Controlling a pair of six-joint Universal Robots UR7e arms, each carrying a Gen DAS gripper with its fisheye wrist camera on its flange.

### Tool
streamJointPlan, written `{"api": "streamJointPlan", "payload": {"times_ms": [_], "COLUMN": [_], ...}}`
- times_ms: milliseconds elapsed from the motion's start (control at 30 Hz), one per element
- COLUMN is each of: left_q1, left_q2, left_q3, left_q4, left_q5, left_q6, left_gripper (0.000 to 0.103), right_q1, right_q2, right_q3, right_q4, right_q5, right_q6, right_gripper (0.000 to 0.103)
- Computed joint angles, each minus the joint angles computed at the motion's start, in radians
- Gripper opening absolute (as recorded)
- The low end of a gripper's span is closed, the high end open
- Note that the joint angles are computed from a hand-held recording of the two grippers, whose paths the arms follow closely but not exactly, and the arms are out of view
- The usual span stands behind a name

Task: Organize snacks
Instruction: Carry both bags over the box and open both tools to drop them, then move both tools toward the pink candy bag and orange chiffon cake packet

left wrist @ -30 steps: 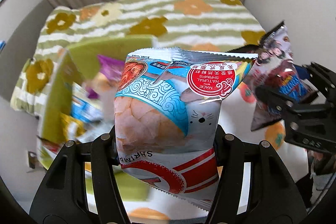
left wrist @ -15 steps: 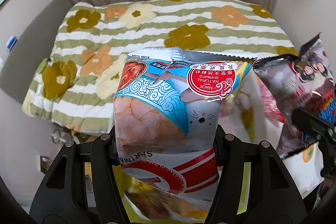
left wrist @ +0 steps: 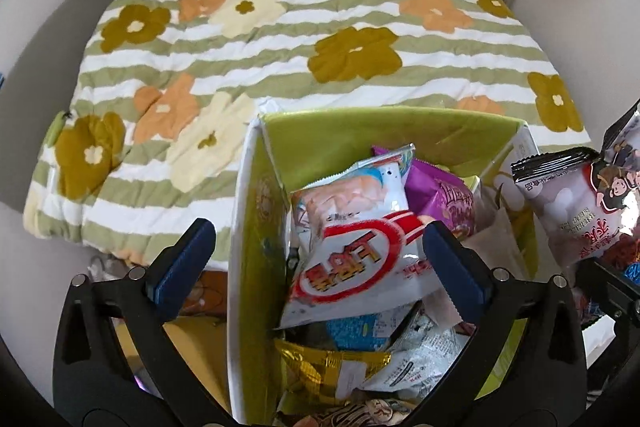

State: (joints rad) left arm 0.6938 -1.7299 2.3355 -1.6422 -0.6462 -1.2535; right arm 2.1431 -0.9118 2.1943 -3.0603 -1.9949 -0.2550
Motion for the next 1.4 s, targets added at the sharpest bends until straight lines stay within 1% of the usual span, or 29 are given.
{"api": "streamJointPlan", "payload": {"times_ms": [67, 133, 233, 333, 400, 500, 600, 667, 700, 767, 800, 833, 933, 1000, 1100, 1233, 1400], "left_q1": [-0.013, -0.039, -0.090, -0.133, -0.165, -0.201, -0.223, -0.233, -0.239, -0.246, -0.250, -0.255, -0.263, -0.263, -0.271, -0.293, -0.344], "left_q2": [-0.023, -0.044, -0.076, -0.109, -0.114, -0.135, -0.172, -0.184, -0.186, -0.189, -0.192, -0.193, -0.203, -0.204, -0.203, -0.203, -0.159], "left_q3": [0.006, 0.009, 0.008, 0.004, -0.003, 0.004, 0.019, 0.019, 0.019, 0.017, 0.019, 0.021, 0.034, 0.043, 0.050, 0.052, 0.032], "left_q4": [0.023, 0.069, 0.163, 0.255, 0.339, 0.392, 0.404, 0.427, 0.441, 0.457, 0.463, 0.466, 0.462, 0.450, 0.448, 0.450, 0.495], "left_q5": [-0.014, -0.030, -0.046, -0.061, -0.072, -0.089, -0.105, -0.113, -0.115, -0.119, -0.122, -0.125, -0.137, -0.144, -0.151, -0.156, -0.169], "left_q6": [-0.033, -0.090, -0.194, -0.297, -0.374, -0.427, -0.447, -0.459, -0.470, -0.477, -0.479, -0.483, -0.483, -0.475, -0.470, -0.474, -0.526], "left_gripper": [0.103, 0.103, 0.103, 0.103, 0.103, 0.103, 0.103, 0.103, 0.103, 0.103, 0.103, 0.103, 0.103, 0.103, 0.103, 0.103, 0.103], "right_q1": [0.000, -0.005, -0.015, -0.010, -0.005, 0.001, 0.004, 0.003, 0.001, 0.000, 0.000, 0.001, 0.007, 0.012, 0.013, 0.026, 0.034], "right_q2": [-0.010, -0.010, -0.020, -0.022, -0.017, -0.008, 0.003, 0.007, 0.011, 0.017, 0.019, 0.018, 0.007, 0.006, -0.005, -0.022, -0.058], "right_q3": [0.010, 0.004, 0.005, 0.007, 0.009, 0.016, 0.018, 0.023, 0.024, 0.031, 0.036, 0.049, 0.076, 0.082, 0.094, 0.104, 0.131], "right_q4": [0.006, 0.014, 0.039, 0.059, 0.063, 0.084, 0.111, 0.120, 0.119, 0.106, 0.094, 0.062, 0.025, 0.020, 0.014, 0.018, 0.003], "right_q5": [0.003, 0.016, 0.046, 0.060, 0.062, 0.056, 0.062, 0.087, 0.102, 0.117, 0.123, 0.125, 0.112, 0.092, 0.091, 0.078, 0.081], "right_q6": [0.007, 0.003, -0.014, -0.023, -0.024, -0.016, 0.001, 0.017, 0.026, 0.035, 0.034, 0.026, 0.011, 0.017, 0.026, 0.042, 0.043], "right_gripper": [0.068, 0.068, 0.068, 0.068, 0.068, 0.069, 0.069, 0.069, 0.071, 0.082, 0.099, 0.103, 0.103, 0.103, 0.103, 0.103, 0.103]}}
